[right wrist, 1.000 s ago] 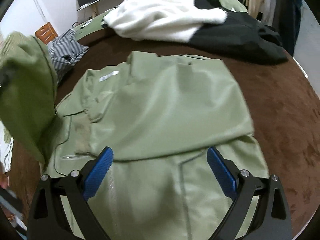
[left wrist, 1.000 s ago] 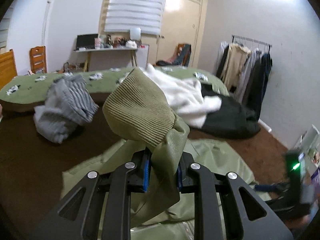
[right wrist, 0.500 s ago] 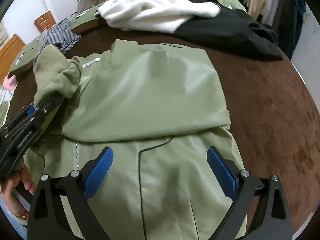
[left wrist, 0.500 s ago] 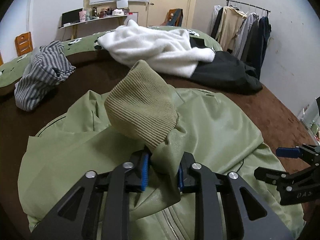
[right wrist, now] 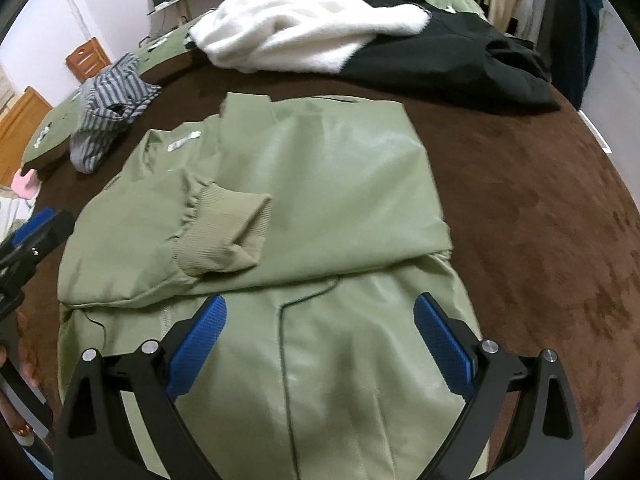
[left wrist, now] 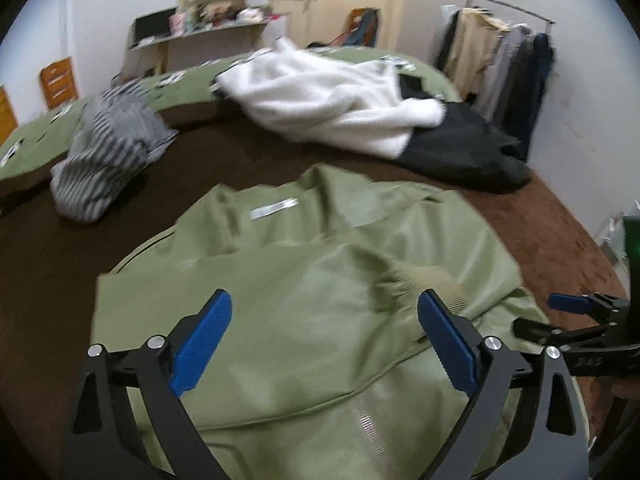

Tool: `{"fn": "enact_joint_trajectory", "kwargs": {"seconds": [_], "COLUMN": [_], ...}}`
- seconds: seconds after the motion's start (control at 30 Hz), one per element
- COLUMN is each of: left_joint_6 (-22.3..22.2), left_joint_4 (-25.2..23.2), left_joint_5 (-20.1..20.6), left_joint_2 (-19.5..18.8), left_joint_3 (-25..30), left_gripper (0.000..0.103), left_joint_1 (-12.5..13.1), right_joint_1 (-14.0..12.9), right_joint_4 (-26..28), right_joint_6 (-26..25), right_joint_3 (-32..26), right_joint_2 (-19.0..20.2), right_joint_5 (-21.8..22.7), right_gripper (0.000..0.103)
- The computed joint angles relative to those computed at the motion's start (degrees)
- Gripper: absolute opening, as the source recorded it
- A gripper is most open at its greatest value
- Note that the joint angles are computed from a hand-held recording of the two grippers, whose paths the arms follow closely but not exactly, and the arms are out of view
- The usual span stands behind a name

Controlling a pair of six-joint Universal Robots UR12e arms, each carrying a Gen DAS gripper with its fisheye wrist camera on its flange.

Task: Fold large clothes
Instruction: 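Lift the cuff with the left tool and fold it across the jacket front, then release the cuff from the left tool onto the folded jacket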

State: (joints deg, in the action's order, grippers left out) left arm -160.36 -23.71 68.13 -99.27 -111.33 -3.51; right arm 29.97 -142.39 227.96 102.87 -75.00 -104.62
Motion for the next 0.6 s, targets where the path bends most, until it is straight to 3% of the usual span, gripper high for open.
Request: {"fn": "enact_joint_trajectory", "kwargs": {"seconds": [0.13,0.27,0.4,0.57,0.6], "left_joint_6": [0.4,-0.1,-1.1,-3.0,-3.0], "left_joint_4": [-2.7,-4.4,-5.3,-7.1,-7.0], "left_joint_5": [4.9,7.7,8.9,8.7,8.9], "left_joint_2": [-1.2,-2.5,-3.6,-5.1,-5.4], "left_joint_3": [1.0,1.5,1.2,0.7,0.5], "left_gripper": [0.093,0.093,0.093,0.094,0.094], "left_joint_1": [1.0,2.1,2.8,3.5,3.4], "right_joint_1": [-0.1,-0.8,-1.6,-2.0,-1.9], "right_joint_4": [-4.6,-8.2,-10.3,-10.1,-9.2], "right_joint_6": [-1.5,-2.9,-3.1,-5.2,-5.5], "right_joint_3": [-0.6,-1.8,-3.0,-4.0,-4.2], "right_joint_2": [1.2,3.2,5.4,7.8,8.1], "right_joint_5": [1.5,4.4,6.9,8.1,7.7], "right_gripper": [0.091,0.075,0.065,0.024,0.023]}}
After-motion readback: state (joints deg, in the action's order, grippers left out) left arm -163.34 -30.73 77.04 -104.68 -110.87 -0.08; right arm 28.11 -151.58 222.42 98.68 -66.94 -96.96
